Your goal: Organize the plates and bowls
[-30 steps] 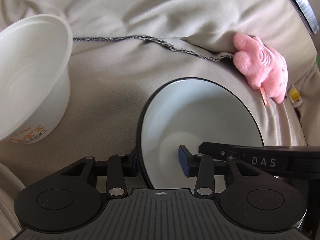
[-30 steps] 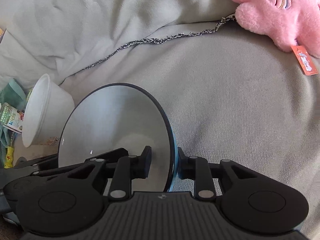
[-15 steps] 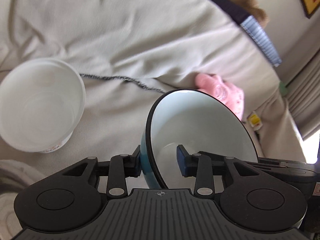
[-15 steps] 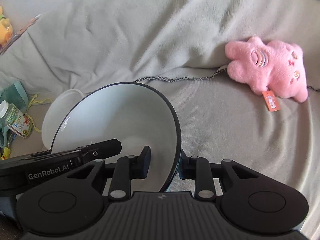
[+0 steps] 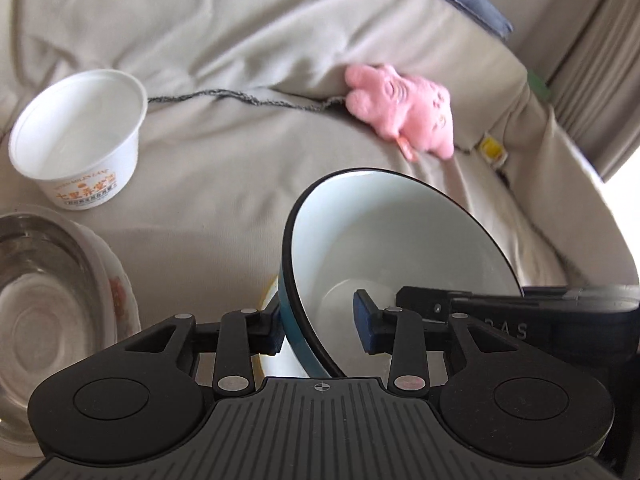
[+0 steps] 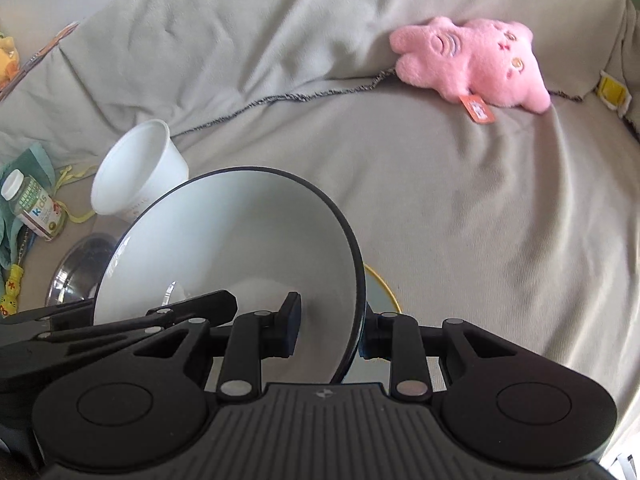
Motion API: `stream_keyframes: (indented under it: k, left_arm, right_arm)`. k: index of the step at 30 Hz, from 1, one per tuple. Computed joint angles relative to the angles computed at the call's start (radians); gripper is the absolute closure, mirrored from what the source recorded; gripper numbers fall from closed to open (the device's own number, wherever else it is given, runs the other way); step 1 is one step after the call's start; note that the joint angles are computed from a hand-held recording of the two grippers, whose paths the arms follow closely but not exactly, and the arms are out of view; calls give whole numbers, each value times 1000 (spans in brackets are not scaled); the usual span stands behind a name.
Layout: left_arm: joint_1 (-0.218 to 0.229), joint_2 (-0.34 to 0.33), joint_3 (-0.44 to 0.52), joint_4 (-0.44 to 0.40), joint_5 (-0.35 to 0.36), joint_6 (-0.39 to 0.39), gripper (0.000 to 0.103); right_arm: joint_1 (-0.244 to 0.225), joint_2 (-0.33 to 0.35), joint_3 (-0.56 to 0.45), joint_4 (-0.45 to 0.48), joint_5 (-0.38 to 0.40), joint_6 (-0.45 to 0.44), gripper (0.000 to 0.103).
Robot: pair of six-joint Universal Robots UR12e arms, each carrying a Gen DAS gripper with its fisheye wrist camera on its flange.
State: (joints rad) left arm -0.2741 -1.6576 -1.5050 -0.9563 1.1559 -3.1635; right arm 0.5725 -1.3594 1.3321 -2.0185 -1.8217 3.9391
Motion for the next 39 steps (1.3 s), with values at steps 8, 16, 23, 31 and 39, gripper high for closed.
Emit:
stream_keyframes:
  k: [8,16,23,31,39]
  left_arm:
    - [-9,-12,1,-45,3,24,70]
    - [-5,-24,2,-60,31,19,74]
    - [37,-25,1,-105,-83,14,74]
    - [58,-22,1,-146,-140,33,74]
    - [73,-21,12,-195,-180,61,75]
  right_arm:
    - [2,-28,69,-12,5,76,76]
    - [-3,-24,86,-24,42,84,77]
    - [-11,-15,77,-11,73,99,77]
    - [-6,-8,55,30,68,93,77]
    - [-11,-15,60,26,77,105,77]
